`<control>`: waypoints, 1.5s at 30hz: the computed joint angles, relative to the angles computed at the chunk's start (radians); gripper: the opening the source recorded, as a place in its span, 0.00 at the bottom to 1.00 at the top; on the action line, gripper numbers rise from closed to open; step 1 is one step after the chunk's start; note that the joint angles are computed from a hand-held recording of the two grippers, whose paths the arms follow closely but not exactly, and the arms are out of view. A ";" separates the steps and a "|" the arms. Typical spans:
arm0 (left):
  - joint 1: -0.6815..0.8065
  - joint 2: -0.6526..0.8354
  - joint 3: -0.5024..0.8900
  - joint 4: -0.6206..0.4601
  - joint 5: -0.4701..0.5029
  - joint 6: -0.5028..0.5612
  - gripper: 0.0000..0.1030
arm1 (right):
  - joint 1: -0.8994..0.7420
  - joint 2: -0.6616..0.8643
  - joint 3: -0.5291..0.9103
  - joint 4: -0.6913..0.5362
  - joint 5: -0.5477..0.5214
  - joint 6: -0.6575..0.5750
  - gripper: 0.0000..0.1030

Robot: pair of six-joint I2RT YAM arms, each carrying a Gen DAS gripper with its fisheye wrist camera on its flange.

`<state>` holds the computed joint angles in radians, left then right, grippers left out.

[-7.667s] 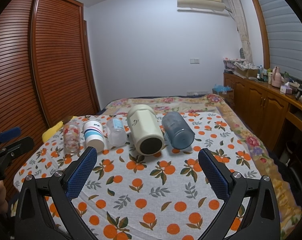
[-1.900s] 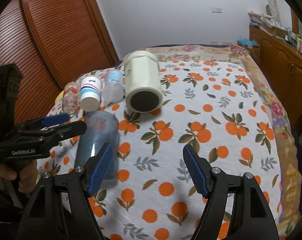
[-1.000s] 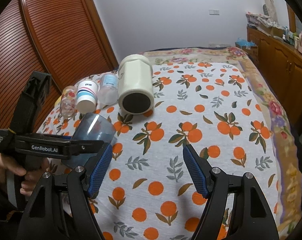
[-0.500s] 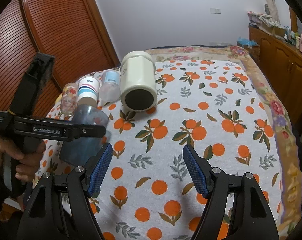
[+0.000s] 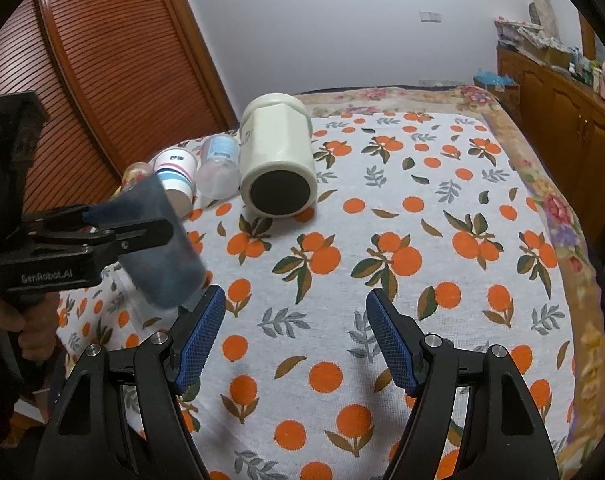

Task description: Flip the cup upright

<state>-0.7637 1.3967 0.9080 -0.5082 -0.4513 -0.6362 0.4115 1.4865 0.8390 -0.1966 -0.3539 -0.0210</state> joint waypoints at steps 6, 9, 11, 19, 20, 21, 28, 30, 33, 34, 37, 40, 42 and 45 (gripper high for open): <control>-0.005 0.030 0.002 0.023 -0.016 0.009 0.66 | -0.011 0.008 0.004 0.006 0.015 0.000 0.73; -0.010 0.041 0.011 0.033 -0.020 0.015 0.66 | -0.014 0.010 0.004 0.008 0.019 -0.001 0.73; -0.013 0.059 0.028 0.026 -0.032 0.016 0.66 | -0.016 0.009 0.004 0.009 0.018 0.001 0.73; -0.012 0.047 0.010 0.043 -0.025 -0.003 0.68 | -0.007 0.005 0.005 0.016 0.018 0.008 0.73; -0.015 0.043 0.006 0.042 -0.028 -0.008 0.70 | -0.005 0.004 0.005 0.017 0.020 0.009 0.73; -0.018 0.037 0.001 0.042 -0.032 -0.013 0.70 | -0.002 0.002 0.006 0.017 0.021 0.011 0.73; -0.050 -0.035 -0.054 0.040 -0.063 -0.061 0.72 | 0.024 -0.014 0.016 0.012 0.035 0.032 0.73; -0.062 -0.060 -0.070 0.034 -0.076 -0.074 0.73 | 0.039 -0.022 0.022 0.010 0.045 0.040 0.73; -0.085 -0.108 -0.098 0.019 -0.107 -0.097 0.74 | 0.062 -0.038 0.024 0.013 0.060 0.056 0.73; -0.092 -0.118 -0.101 0.010 -0.118 -0.106 0.74 | 0.070 -0.044 0.025 0.012 0.067 0.060 0.73; -0.118 -0.174 -0.121 -0.022 -0.154 -0.133 0.75 | 0.096 -0.064 0.028 0.007 0.089 0.073 0.73; -0.142 -0.223 -0.129 -0.064 -0.189 -0.164 0.76 | 0.122 -0.092 0.027 0.006 0.106 0.085 0.73; -0.159 -0.246 -0.129 -0.094 -0.221 -0.186 0.78 | 0.137 -0.110 0.024 0.009 0.121 0.091 0.75; -0.179 -0.275 -0.128 -0.131 -0.258 -0.206 0.80 | 0.159 -0.126 0.024 0.013 0.144 0.103 0.76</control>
